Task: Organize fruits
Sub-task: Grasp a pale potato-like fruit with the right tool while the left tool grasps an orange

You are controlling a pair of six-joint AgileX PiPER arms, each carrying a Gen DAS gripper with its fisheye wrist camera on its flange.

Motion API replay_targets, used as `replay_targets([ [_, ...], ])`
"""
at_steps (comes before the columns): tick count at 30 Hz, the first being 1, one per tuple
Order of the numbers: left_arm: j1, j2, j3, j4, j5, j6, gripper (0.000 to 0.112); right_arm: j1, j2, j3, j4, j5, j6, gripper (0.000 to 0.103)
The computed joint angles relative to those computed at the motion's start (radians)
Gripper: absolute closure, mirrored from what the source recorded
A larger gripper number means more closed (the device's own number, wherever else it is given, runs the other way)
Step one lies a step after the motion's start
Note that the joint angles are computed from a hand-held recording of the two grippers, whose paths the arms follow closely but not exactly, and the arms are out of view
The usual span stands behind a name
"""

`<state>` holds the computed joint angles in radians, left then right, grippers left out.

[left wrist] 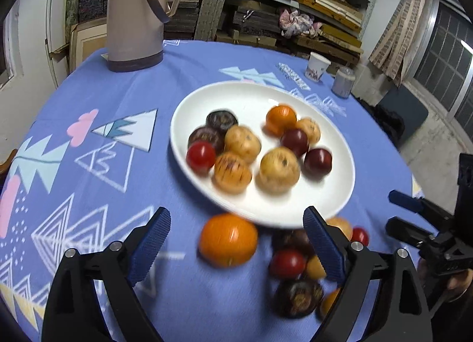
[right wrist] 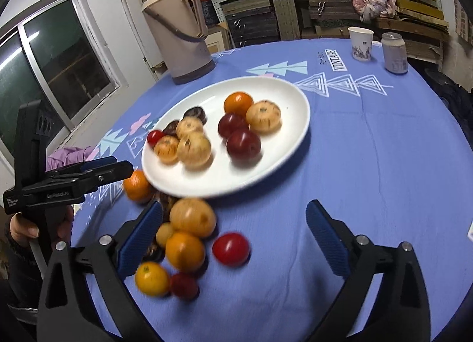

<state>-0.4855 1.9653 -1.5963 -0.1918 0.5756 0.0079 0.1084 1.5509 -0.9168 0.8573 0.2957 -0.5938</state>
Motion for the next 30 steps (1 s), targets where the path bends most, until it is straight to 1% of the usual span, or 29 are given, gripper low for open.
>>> replay_targets([
  [2,-0.002,-0.023,0.049,0.015,-0.016,-0.008,0.021,0.004,-0.025,0.035,0.01,0.001,0.001,0.006],
  [4,0.002,-0.046,0.099,-0.025,-0.029,0.029,0.021,0.007,-0.044,0.064,0.018,-0.008,0.001,0.005],
  [5,0.004,-0.055,0.119,-0.047,-0.034,0.047,0.021,0.016,-0.055,0.08,-0.027,-0.025,0.046,0.005],
  [6,0.002,-0.06,0.131,-0.048,-0.038,0.047,0.021,0.029,-0.063,0.092,-0.11,-0.044,0.129,0.005],
  [8,-0.005,-0.075,0.164,-0.033,-0.052,0.034,0.021,0.047,-0.075,0.114,-0.199,-0.069,0.217,0.005],
  [13,-0.019,-0.09,0.206,-0.021,-0.058,0.023,0.02,0.061,-0.097,0.155,-0.168,-0.075,0.185,0.005],
  [17,-0.028,-0.082,0.212,0.017,-0.057,-0.012,0.018,0.094,-0.102,0.17,-0.186,-0.087,0.187,0.005],
  [18,-0.027,-0.079,0.21,0.018,-0.054,-0.015,0.018,0.103,-0.104,0.174,-0.167,-0.093,0.161,0.005],
  [19,-0.026,-0.074,0.207,0.018,-0.052,-0.016,0.018,0.119,-0.111,0.185,-0.112,-0.105,0.096,0.005],
  [21,-0.022,-0.067,0.203,0.022,-0.052,-0.021,0.018,0.133,-0.118,0.194,0.018,-0.096,-0.065,0.005],
  [22,-0.019,-0.064,0.202,0.021,-0.052,-0.022,0.018,0.153,-0.124,0.2,0.043,-0.101,-0.109,0.005],
  [23,-0.017,-0.064,0.204,0.013,-0.053,-0.016,0.018,0.171,-0.128,0.206,0.038,-0.123,-0.114,0.005],
  [24,-0.015,-0.064,0.205,0.006,-0.054,-0.009,0.018,0.183,-0.129,0.207,-0.004,-0.134,-0.079,0.005],
  [25,-0.014,-0.063,0.206,0.007,-0.056,-0.01,0.018,0.19,-0.126,0.204,-0.057,-0.138,-0.029,0.005],
  [26,-0.014,-0.063,0.208,0.007,-0.057,-0.009,0.018,0.192,-0.123,0.201,-0.069,-0.136,-0.013,0.006],
  [27,-0.013,-0.064,0.21,0.003,-0.057,-0.005,0.018,0.19,-0.123,0.201,-0.042,-0.132,-0.035,0.007],
  [28,-0.011,-0.064,0.212,0.0,-0.059,-0.003,0.018,0.184,-0.12,0.199,0.005,-0.124,-0.078,0.009],
  [29,-0.01,-0.065,0.214,-0.003,-0.06,0.0,0.018,0.182,-0.115,0.194,0.02,-0.111,-0.091,0.013],
  [30,-0.009,-0.066,0.217,-0.008,-0.061,0.004,0.018,0.183,-0.11,0.188,0.025,-0.095,-0.098,0.021],
])
